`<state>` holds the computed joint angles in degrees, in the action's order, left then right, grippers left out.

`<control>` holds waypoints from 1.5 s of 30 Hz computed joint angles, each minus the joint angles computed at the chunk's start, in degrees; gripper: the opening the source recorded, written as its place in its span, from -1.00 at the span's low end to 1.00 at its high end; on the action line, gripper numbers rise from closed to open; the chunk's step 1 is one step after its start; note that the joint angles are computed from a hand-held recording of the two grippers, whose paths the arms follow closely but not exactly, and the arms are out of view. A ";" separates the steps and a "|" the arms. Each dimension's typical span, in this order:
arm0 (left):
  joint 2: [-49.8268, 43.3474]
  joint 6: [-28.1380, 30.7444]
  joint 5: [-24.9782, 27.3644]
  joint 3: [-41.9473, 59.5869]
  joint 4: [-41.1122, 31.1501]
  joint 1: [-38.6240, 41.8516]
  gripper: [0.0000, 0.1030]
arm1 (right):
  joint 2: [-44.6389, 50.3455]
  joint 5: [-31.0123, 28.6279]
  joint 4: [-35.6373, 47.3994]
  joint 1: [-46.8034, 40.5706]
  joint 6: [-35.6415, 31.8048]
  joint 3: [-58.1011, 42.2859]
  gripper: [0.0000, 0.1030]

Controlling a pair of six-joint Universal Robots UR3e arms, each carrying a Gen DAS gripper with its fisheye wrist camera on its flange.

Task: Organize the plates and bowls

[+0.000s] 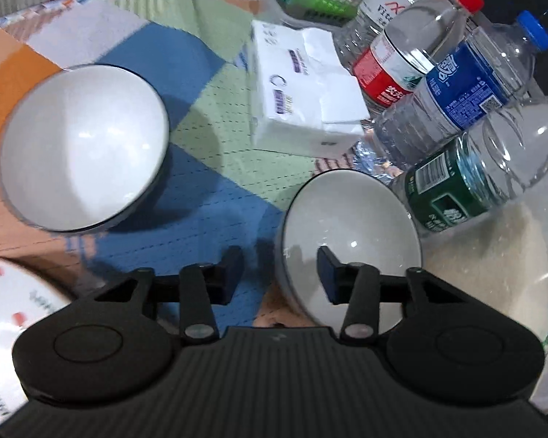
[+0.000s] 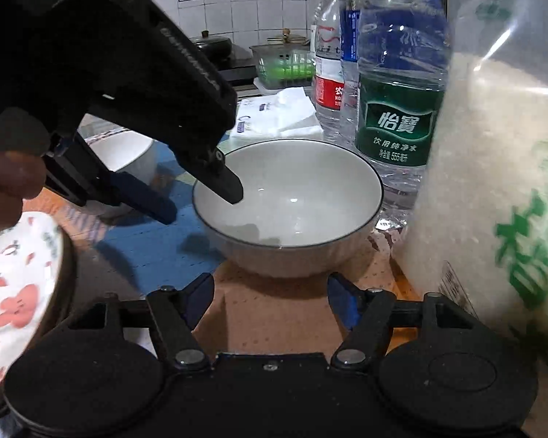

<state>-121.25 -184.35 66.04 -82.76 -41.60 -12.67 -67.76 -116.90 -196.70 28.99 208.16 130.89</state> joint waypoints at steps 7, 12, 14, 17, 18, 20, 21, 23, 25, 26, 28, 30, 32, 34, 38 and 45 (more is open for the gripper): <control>-3.99 -7.62 0.71 1.24 2.78 -0.95 -0.76 | 6.29 -0.83 -3.98 -0.34 -1.73 -3.81 0.74; -1.99 -6.76 0.48 0.36 -0.50 0.00 -0.84 | 7.32 -0.48 -5.19 -0.29 -3.14 -4.22 0.78; -0.46 -6.37 -0.31 -0.44 -2.58 1.18 -0.83 | 5.97 1.19 -4.79 -1.05 -3.65 -3.36 0.78; 0.63 -5.45 -0.97 -0.17 -7.17 2.57 -0.83 | 4.90 2.24 -5.06 -0.95 -4.86 -1.95 0.79; 0.89 -5.24 -1.25 -0.32 -8.10 2.90 -0.83 | 5.05 2.38 -5.58 -0.90 -5.71 -1.78 0.80; 1.74 -5.09 -1.31 -1.09 -9.10 3.19 -0.83 | 5.09 3.03 -6.61 -0.96 -8.38 -1.35 0.83; 2.48 -4.65 -1.29 -1.90 -8.86 3.23 -0.83 | 4.94 3.47 -6.85 -1.13 -9.77 -1.22 0.84; 4.58 -3.61 -1.29 -3.78 -8.42 3.35 -0.83 | 3.64 3.65 -6.96 -0.84 -10.75 -0.34 0.84; 7.27 -1.77 -1.36 -5.56 -8.62 3.65 -0.83 | 1.56 4.76 -7.19 -1.13 -11.99 0.87 0.85; 9.00 -0.50 -1.51 -6.60 -9.02 3.89 -0.82 | 0.03 5.30 -7.36 -1.04 -12.77 1.79 0.85; 13.18 1.24 -2.61 -9.19 -10.22 4.89 -0.81 | -3.14 5.98 -6.67 -0.71 -14.14 3.10 0.85; 17.23 1.96 -3.41 -11.09 -12.20 5.88 -0.80 | -7.15 6.57 -4.79 -0.30 -15.38 4.10 0.85; 21.70 3.27 -3.70 -12.82 -14.89 6.79 -0.80 | -11.57 6.44 -1.72 1.27 -15.98 4.68 0.85; 26.31 4.49 -3.97 -14.21 -18.23 7.86 -0.79 | -15.49 6.46 1.18 2.77 -16.39 4.89 0.86; 35.67 8.17 -4.43 -16.30 -26.55 10.78 -0.79 | -21.68 5.30 6.16 6.99 -17.63 4.58 0.87; 52.07 18.98 -5.35 -17.50 -45.96 19.42 -0.79 | -31.33 6.35 16.28 14.19 -19.04 2.35 0.88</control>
<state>-69.19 -165.37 60.70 -100.25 -87.56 6.76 -99.09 -110.55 -180.42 43.18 189.12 133.24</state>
